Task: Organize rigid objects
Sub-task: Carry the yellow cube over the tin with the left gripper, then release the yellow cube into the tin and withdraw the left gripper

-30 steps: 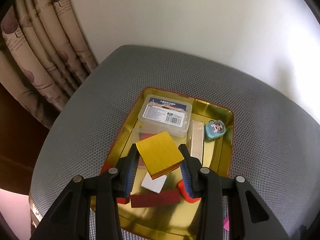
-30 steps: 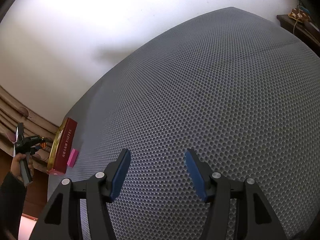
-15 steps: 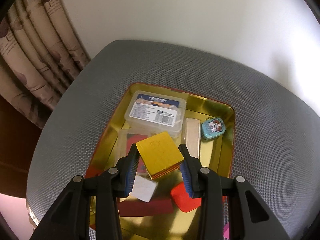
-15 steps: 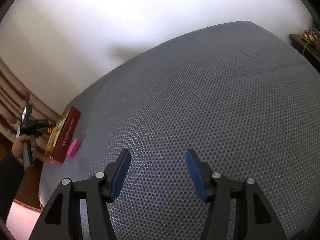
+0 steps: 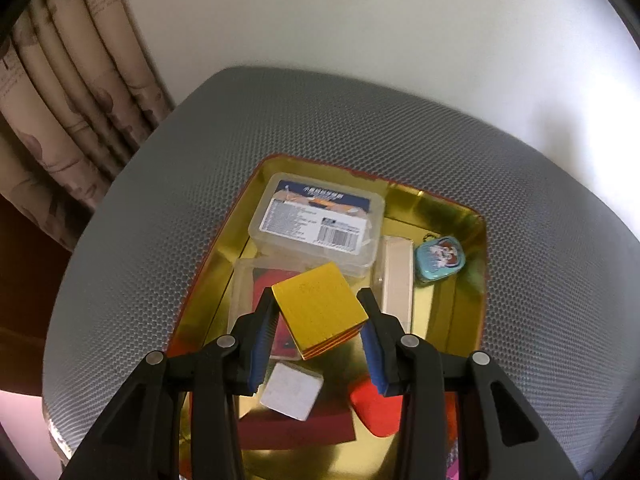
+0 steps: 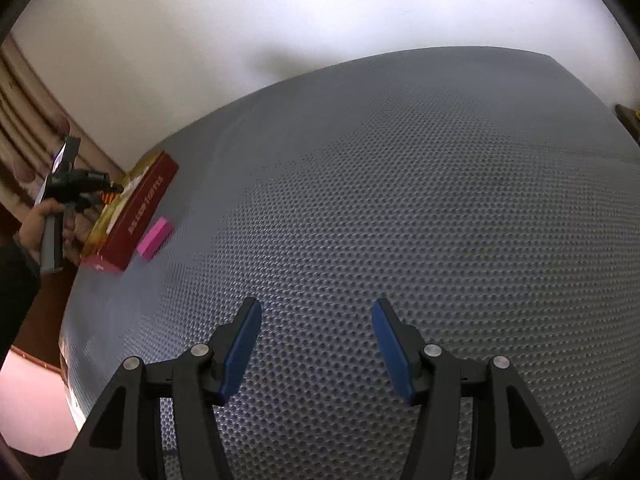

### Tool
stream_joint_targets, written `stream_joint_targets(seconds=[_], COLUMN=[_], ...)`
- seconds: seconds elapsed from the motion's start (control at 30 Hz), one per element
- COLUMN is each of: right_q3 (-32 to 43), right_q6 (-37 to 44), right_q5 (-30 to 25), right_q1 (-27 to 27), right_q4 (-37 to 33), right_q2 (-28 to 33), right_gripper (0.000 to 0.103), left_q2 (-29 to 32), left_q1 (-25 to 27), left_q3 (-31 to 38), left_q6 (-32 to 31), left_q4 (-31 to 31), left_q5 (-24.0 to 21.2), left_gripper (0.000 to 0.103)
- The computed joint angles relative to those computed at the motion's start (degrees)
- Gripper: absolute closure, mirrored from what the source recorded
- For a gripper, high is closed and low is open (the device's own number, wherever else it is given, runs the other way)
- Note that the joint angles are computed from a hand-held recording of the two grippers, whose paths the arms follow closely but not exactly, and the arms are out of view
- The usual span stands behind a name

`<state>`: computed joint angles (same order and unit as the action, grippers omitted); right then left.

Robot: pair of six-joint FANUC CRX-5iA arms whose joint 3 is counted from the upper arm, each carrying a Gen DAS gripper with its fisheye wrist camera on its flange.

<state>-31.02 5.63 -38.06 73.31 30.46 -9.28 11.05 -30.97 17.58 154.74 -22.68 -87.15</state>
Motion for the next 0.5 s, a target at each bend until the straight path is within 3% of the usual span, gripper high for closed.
stream_joint_targets(seconds=[0.27, 0.37, 0.5], right_q3=[5.46, 8.24, 13.34], right_q6=[5.20, 8.65, 15.97], right_q5=[-2.73, -3.96, -5.02], right_q1=[1.55, 2.10, 2.39], right_q4=[-3.12, -4.85, -8.40], right_q2=[4.09, 5.99, 9.53], right_gripper=[0.044, 0.044, 0.044], left_q2=[-1.51, -1.55, -4.77], left_q1=[1.73, 0.41, -3.79], left_q3=[-4.76, -4.25, -4.58], left_q6=[-0.72, -1.34, 2.73], left_q4=[2.63, 0.81, -5.38], left_q5=[4.36, 4.12, 4.69], left_gripper=[0.064, 0.023, 0.020])
